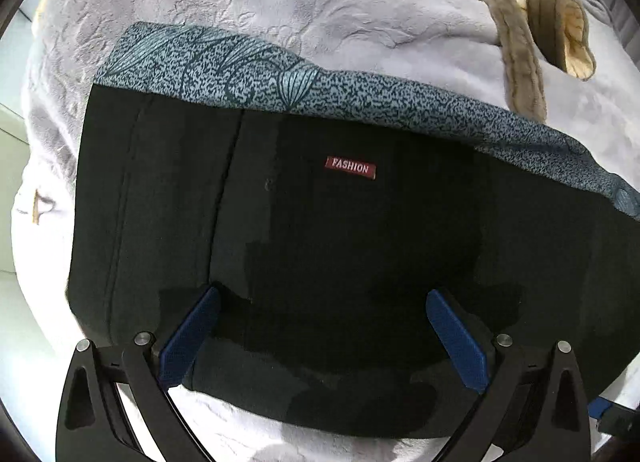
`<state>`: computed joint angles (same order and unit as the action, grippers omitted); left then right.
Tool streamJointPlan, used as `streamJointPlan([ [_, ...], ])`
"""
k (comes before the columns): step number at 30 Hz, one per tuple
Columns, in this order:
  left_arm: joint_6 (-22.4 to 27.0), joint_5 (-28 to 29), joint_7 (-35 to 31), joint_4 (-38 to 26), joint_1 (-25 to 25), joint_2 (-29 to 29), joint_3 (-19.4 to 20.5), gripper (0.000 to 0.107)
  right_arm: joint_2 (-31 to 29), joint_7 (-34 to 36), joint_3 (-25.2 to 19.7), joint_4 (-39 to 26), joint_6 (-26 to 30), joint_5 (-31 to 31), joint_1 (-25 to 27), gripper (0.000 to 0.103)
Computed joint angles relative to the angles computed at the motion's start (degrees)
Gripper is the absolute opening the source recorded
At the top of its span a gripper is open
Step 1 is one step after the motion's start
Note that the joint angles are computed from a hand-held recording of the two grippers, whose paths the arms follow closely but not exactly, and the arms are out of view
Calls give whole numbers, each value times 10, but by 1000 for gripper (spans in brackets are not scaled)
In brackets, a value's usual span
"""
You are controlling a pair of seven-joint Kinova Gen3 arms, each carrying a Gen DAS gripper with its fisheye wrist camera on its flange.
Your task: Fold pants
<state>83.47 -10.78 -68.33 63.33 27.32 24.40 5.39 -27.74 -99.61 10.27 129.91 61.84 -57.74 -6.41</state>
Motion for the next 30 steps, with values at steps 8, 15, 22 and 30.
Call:
streamJointPlan([
  [8, -33, 11, -30, 33, -15, -22, 5, 103, 17, 62, -10, -44, 20, -30, 34, 57],
  [15, -49, 9, -31, 64, -18, -42, 7, 103, 80, 57, -59, -24, -8, -36, -36, 8],
  [22, -13, -6, -16, 54, 13, -70, 19, 103, 28, -28, -77, -117, 122, 87, 21, 5],
  [30, -35, 10, 12, 73, 69, -62, 53, 103, 63, -20, -154, -254, 190, 249, 170, 46],
])
